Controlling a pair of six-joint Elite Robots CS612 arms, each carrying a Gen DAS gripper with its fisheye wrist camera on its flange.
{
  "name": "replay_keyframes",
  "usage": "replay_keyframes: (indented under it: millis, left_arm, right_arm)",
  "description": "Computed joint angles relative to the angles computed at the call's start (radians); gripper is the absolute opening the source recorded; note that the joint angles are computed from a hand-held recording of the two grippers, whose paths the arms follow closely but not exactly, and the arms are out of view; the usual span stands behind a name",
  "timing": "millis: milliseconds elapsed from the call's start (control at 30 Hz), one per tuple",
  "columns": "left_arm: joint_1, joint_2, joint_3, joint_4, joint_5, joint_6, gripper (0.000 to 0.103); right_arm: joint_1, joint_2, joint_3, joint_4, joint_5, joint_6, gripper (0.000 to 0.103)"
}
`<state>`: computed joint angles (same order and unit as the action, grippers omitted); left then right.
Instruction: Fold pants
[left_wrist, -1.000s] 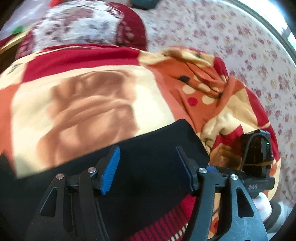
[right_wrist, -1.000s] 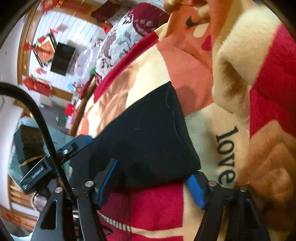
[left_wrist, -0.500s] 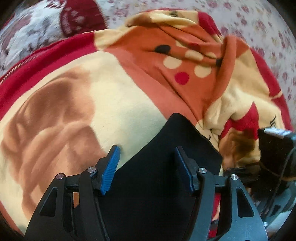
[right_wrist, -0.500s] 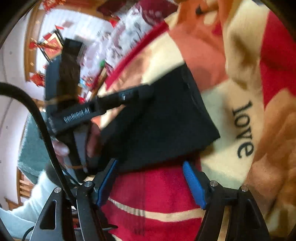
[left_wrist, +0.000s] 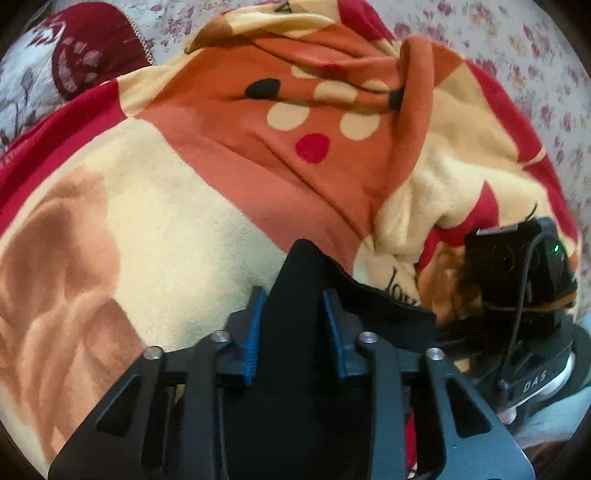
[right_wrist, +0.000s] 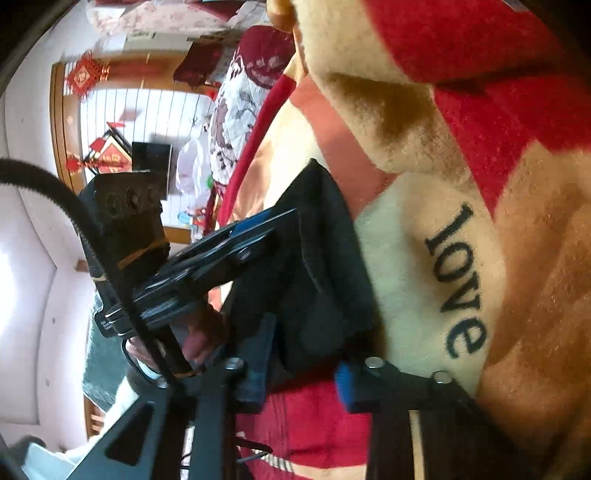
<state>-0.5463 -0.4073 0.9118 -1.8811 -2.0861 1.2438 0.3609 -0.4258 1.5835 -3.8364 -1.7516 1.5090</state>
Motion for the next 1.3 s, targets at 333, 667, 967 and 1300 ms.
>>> replay_keyframes:
  millis: [333, 667, 967, 1300]
  left_arm:
    - [0.034, -0.034, 0.044, -0.043, -0.133, -0.017, 0.013]
    - [0.143, -0.016, -0.092, 0.061, -0.393, -0.081, 0.013]
    - [0.272, 0.133, -0.281, -0.303, -0.313, -0.68, 0.013]
    - [0.316, 0.092, -0.158, -0.432, -0.254, -0.755, 0.052]
  right_arm:
    - [0.003, -0.028, -0.009, -0.017, -0.027, -0.154, 0.016]
    - [0.001, -0.11, -0.116, 0.188, 0.064, -0.569, 0.016]
    - [-0.022, 0.049, -0.497, 0.589, 0.387, -0.774, 0.017]
    - [-0.034, 0.09, -0.539, 0.591, 0.475, -0.645, 0.049]
